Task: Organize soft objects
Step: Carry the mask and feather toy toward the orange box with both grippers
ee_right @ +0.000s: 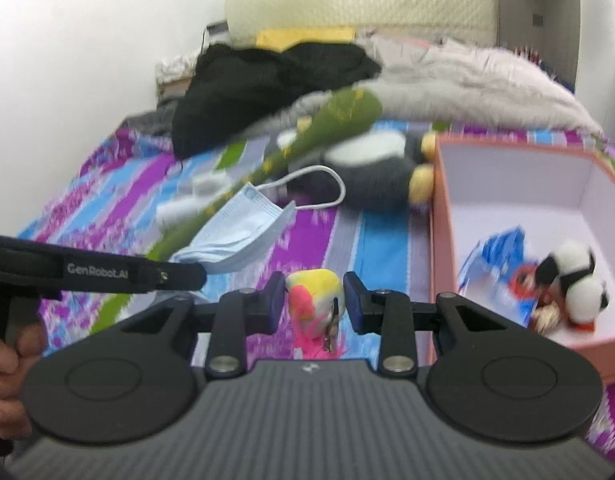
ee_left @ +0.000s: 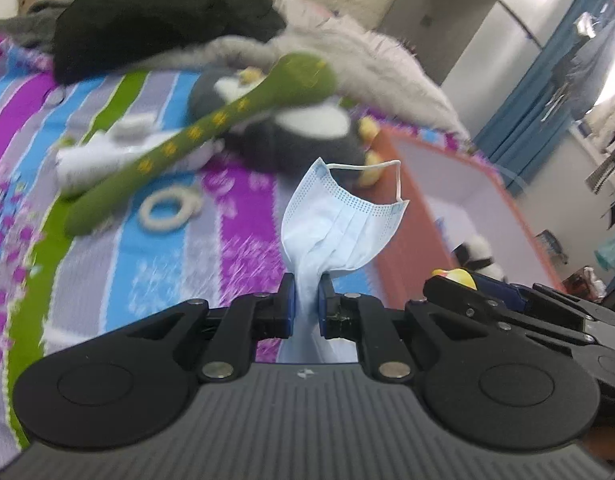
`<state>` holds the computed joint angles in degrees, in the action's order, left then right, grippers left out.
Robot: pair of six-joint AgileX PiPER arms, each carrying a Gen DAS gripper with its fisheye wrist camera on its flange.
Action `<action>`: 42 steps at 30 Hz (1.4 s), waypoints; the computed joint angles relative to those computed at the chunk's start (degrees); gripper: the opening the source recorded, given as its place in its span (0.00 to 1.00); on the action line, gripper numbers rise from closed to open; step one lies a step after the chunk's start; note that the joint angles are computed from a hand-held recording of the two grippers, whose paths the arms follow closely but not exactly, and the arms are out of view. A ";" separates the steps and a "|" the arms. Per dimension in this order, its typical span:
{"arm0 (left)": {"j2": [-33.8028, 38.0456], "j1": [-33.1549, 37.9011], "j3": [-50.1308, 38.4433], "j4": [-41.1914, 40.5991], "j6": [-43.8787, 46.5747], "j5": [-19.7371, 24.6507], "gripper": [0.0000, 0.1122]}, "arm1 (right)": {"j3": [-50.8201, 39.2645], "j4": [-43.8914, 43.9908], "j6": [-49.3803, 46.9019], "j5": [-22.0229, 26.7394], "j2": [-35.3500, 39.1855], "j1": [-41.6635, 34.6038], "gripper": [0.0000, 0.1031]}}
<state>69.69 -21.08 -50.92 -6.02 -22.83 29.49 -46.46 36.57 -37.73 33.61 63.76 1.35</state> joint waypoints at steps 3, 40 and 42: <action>1.07 -0.77 -4.73 -0.22 0.59 1.76 0.12 | -3.20 0.56 0.06 0.83 0.31 -1.83 0.34; 63.61 -15.40 -83.39 -4.55 4.19 28.84 0.12 | -20.43 2.90 -13.07 1.68 27.31 -32.24 0.35; 66.85 -15.37 -87.91 -4.68 3.93 31.07 0.12 | -20.29 2.58 -12.96 0.92 28.87 -32.23 0.35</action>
<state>136.54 -36.45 -138.83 -10.70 -18.90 60.56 -66.75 39.15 -50.68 34.53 92.63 -30.89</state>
